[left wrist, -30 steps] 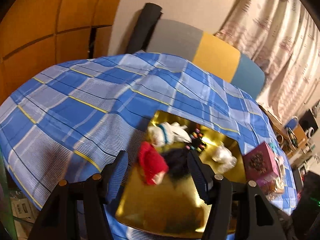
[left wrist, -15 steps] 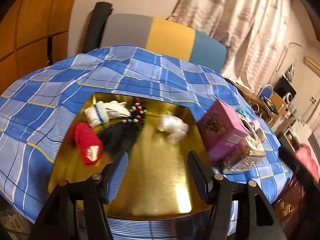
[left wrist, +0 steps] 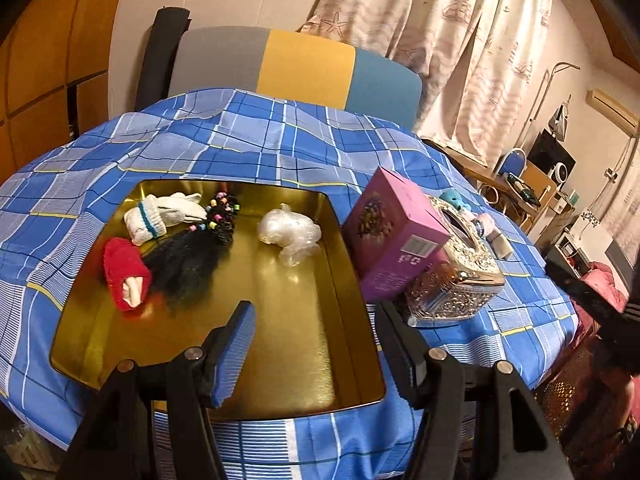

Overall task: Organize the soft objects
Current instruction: 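Move both grippers past the silver tissue box toward the tissue pack and scrunchie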

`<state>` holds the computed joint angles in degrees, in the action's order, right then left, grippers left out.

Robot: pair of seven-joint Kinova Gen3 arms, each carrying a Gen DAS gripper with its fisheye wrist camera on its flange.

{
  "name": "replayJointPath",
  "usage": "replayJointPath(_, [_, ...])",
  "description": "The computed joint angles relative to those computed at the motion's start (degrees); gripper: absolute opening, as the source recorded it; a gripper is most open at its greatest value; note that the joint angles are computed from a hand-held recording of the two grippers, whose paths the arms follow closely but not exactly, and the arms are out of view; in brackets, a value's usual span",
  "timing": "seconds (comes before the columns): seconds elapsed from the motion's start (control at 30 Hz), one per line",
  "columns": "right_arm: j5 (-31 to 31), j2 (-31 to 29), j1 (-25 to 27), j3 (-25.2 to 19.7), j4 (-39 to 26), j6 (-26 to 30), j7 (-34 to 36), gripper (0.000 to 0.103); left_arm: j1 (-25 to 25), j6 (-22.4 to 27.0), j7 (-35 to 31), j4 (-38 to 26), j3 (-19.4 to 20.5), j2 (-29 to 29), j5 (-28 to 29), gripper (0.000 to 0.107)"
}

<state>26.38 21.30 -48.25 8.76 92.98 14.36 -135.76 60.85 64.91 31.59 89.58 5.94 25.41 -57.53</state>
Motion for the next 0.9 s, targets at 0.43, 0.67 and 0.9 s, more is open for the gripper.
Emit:
replayJointPath(0.43, [-8.5, 8.0, 12.9, -8.3, -7.9, 10.5, 13.4, 0.058, 0.5, 0.6, -3.6, -4.1, -0.8, 2.3, 1.3, 0.063])
replayJointPath(0.67, [-12.7, 9.4, 16.9, -10.5, -10.4, 11.1, 19.9, 0.059, 1.4, 0.6, -4.2, -5.7, -1.9, 3.0, 0.8, 0.062])
replayJointPath(0.9, [-18.1, 12.0, 20.1, -13.1, -15.2, 14.3, 27.1, 0.063, 1.8, 0.3, -4.7, -7.6, -2.7, 3.7, -0.2, 0.063])
